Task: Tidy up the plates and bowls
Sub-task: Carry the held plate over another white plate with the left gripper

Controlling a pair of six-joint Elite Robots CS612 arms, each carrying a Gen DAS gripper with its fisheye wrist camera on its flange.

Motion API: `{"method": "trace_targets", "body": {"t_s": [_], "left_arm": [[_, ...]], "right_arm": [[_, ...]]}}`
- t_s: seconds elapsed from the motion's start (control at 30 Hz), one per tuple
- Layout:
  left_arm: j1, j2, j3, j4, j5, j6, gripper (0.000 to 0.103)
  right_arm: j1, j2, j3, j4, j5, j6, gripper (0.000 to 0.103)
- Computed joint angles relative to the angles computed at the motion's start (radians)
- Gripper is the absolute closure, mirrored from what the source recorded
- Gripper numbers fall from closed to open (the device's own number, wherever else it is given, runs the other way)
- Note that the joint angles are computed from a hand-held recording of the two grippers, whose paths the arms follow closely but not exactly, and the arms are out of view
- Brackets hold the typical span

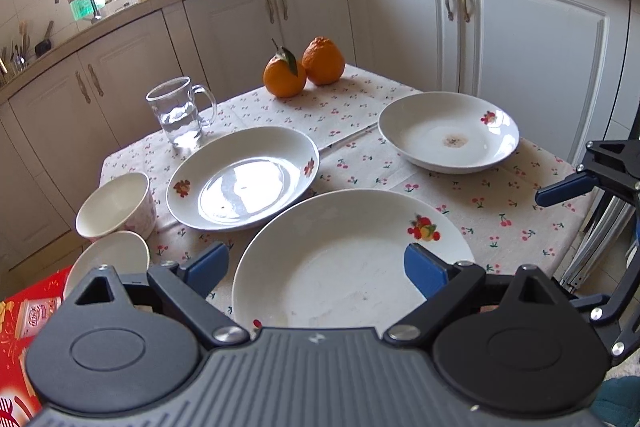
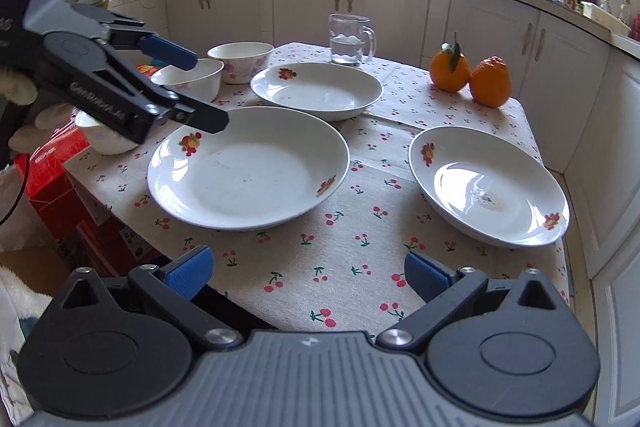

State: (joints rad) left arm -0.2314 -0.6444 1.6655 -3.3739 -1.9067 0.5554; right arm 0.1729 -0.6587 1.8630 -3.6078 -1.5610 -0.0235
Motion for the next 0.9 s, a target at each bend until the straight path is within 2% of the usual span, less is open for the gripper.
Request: {"method": "trace_targets", "body": {"t_s": [0.37,0.7,0.9], "left_arm": [[-0.005,0.021,-0.055,0.098,0.071,-0.012,0.009],[-0.003,0.039,-0.137,0.284,0.061,-0.024,0.011],[-0.002,0.050,-0.188,0.411,0.049,-0.022,0.013]], "right_arm": [[-0.021,0.040,-0.048,0.031,0.076,-0.024,0.000],[-0.025,0.071,-0.090,0.053,0.111,-0.065,0.000],[-0.037,0.082,-0.104,0.052,0.163,-0.098,0.000]]}}
